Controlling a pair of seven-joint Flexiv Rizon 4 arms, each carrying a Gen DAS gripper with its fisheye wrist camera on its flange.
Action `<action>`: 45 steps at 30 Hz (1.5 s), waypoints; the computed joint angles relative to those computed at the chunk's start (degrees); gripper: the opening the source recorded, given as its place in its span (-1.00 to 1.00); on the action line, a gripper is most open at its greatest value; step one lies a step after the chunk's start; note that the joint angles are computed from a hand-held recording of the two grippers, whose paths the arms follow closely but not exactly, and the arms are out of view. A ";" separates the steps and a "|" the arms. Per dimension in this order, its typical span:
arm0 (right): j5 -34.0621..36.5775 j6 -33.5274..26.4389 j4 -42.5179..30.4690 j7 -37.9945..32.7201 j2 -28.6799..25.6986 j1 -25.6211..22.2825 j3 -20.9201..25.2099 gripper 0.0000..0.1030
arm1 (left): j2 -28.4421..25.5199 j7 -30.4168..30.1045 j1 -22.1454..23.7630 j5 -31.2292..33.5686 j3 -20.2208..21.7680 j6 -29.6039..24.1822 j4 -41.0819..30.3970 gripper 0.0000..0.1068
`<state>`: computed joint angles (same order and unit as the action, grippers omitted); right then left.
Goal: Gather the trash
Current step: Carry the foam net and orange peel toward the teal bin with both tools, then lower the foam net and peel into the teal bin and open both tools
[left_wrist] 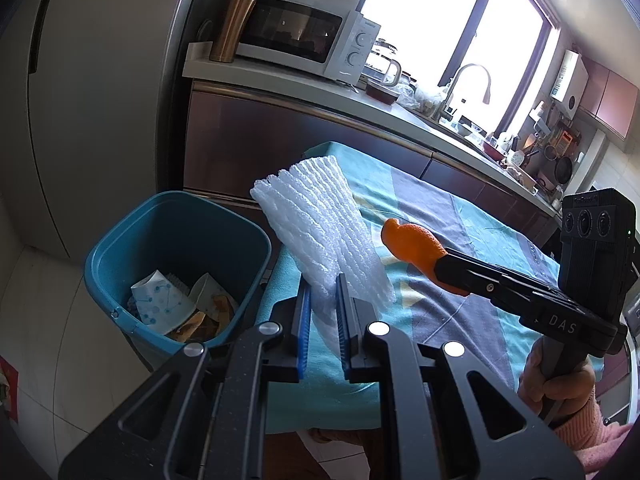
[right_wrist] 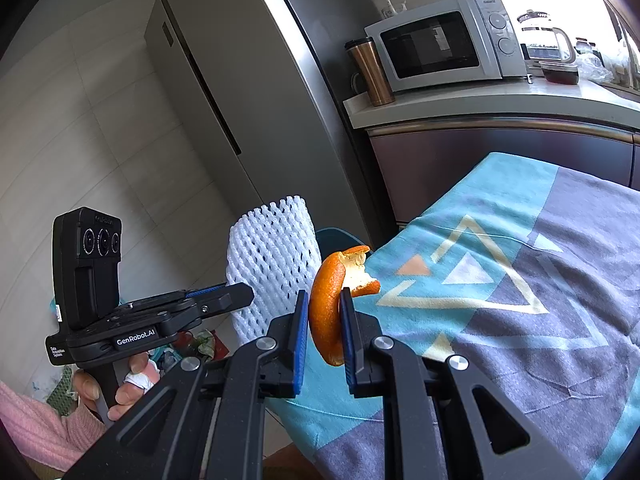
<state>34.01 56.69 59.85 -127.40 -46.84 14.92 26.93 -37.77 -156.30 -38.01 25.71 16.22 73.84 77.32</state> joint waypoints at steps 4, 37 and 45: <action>-0.26 0.02 -0.34 -0.05 -0.15 0.45 -0.16 -0.73 | 0.28 -0.84 -0.36 0.50 0.56 -0.23 0.24 -0.77; -3.46 -3.70 -6.07 0.82 -3.08 4.76 -1.35 -0.73 | 4.04 -9.08 0.97 7.79 0.99 -2.29 3.74 -0.77; -4.55 -5.06 -8.78 1.25 -4.48 6.20 -1.90 -0.73 | 5.09 -11.40 1.67 9.95 0.76 -3.31 4.73 -0.77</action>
